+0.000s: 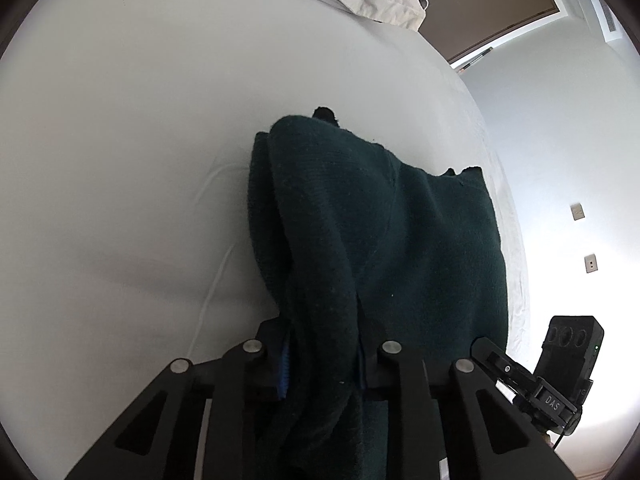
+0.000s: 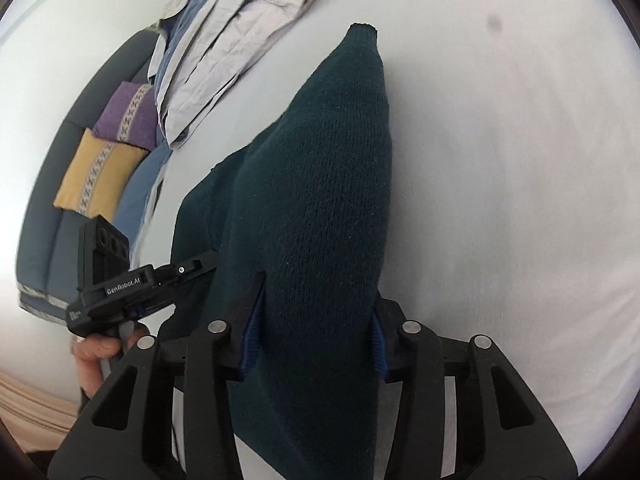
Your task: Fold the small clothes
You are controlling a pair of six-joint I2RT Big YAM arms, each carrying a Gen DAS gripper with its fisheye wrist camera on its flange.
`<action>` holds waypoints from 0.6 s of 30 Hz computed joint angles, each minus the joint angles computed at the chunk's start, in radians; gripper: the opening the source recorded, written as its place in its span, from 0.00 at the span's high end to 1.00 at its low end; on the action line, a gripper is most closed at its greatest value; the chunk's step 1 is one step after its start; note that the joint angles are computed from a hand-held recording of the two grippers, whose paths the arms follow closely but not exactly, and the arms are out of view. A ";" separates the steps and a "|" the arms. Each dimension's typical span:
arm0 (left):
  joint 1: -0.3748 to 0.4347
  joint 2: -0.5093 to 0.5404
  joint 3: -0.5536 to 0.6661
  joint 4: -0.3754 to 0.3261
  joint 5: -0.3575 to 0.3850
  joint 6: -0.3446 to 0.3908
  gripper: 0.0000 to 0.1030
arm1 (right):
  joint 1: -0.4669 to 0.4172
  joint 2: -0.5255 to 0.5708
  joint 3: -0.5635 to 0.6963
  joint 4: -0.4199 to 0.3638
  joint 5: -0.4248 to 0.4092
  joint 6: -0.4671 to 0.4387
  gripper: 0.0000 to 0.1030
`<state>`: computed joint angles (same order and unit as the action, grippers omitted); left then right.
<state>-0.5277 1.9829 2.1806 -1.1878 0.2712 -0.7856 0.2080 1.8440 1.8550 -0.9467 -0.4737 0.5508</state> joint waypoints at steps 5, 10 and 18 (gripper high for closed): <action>-0.037 -0.079 -0.030 0.001 -0.015 0.008 0.77 | 0.021 -0.076 -0.013 -0.004 0.024 0.008 0.63; -0.106 -0.213 -0.133 0.030 -0.065 0.002 0.77 | 0.031 -0.236 -0.132 0.024 0.006 0.035 0.63; -0.282 -0.343 -0.270 0.033 -0.166 -0.002 0.77 | 0.072 -0.578 -0.473 0.081 0.034 0.108 0.63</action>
